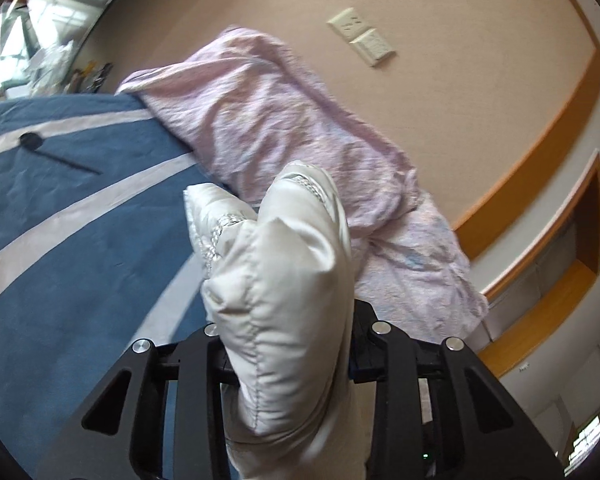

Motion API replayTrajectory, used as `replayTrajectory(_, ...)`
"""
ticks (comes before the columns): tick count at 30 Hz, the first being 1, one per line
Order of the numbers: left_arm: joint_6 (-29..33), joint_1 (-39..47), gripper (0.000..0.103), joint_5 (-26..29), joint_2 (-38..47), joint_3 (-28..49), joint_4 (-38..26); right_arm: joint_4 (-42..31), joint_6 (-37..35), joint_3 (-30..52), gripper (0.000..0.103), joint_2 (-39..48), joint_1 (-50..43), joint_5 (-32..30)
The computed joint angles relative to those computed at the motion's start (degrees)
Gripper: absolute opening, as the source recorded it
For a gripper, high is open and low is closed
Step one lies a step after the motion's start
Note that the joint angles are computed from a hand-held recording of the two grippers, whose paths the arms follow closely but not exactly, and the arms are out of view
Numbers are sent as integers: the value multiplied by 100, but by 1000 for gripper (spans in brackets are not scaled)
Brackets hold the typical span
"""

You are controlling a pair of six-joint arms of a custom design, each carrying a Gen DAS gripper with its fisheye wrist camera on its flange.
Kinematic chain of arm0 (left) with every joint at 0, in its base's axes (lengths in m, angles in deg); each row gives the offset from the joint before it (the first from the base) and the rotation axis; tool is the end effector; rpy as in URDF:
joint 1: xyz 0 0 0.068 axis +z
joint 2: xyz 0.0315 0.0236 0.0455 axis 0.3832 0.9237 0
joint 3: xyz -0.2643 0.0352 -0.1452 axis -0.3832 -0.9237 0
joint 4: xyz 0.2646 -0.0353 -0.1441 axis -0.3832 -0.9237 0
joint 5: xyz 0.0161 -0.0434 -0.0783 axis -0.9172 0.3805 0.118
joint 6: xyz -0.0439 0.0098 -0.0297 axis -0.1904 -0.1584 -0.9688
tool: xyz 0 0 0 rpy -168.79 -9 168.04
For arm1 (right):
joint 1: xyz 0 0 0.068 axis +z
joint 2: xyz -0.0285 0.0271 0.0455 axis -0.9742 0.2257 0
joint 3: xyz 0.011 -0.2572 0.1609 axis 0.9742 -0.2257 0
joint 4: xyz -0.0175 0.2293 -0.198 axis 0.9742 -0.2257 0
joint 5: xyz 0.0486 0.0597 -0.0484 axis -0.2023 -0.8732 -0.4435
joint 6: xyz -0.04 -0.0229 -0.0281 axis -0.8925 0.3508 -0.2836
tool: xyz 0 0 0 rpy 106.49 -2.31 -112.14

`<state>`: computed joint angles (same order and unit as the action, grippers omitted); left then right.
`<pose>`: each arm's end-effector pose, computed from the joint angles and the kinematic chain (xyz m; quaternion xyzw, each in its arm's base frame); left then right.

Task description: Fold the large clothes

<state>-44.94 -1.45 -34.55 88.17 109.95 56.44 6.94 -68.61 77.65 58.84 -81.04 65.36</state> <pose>0.2440 -0.0940 0.2942 -0.3241 0.7367 -0.2486 0.5390 0.3865 -0.0237 0.2250 -0.2892 0.8496 -0.1145 0.4259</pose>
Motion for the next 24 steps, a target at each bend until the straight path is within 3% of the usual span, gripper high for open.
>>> replayTrajectory(6, 1101, -635, 33, 14, 570, 694, 650, -166, -19, 153, 73, 81, -84, -229)
replayTrajectory(11, 2072, -1201, 33, 148, 1382, 1524, 1044, -617, 33, 532, 74, 235, -406, -961)
replayTrajectory(15, 2392, -1479, 33, 93, 1890, 2114, 991, -1183, -232, 860, 76, 222, -867, -1686)
replayTrajectory(17, 2479, -1583, 33, 31, 2068, 2318, 940, -1100, -399, 800, 86, 71, -1154, -1980)
replayTrajectory(20, 2605, -1698, 33, -17, 2228, 2472, 916, -807, -540, 711, 91, -139, -1856, -2634)
replayTrajectory(24, 2914, -1981, 33, -99, 2588, 2836, 804, -735, -339, 1095, 93, 125, -2600, -2930)
